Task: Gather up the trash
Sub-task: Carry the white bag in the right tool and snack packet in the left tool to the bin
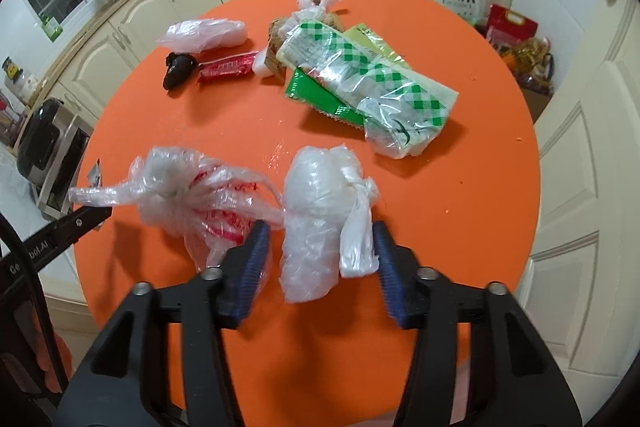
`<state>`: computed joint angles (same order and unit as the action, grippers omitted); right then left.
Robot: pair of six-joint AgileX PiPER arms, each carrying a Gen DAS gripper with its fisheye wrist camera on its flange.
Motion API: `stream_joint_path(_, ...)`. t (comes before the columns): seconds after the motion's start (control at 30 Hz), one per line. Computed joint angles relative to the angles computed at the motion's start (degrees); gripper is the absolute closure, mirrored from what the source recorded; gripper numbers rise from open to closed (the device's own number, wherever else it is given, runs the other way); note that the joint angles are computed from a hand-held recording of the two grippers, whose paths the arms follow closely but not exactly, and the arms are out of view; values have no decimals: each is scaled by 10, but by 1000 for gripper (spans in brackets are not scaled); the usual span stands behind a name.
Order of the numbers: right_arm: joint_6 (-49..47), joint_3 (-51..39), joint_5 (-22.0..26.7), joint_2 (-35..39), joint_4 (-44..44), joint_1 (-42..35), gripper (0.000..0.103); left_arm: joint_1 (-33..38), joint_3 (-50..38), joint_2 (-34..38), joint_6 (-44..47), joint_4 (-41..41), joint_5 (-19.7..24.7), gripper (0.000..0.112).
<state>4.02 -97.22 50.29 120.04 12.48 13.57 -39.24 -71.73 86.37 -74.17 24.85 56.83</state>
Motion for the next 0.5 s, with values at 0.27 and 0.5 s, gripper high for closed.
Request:
stream_joint_path(0.27,19,-59,27,41,5,-12,50,16,0,6,11,-6,-9,78)
stream_joint_path(0.5,24,-76,38,63,1,-1,62,21,-5,14,23,-14,-11,78)
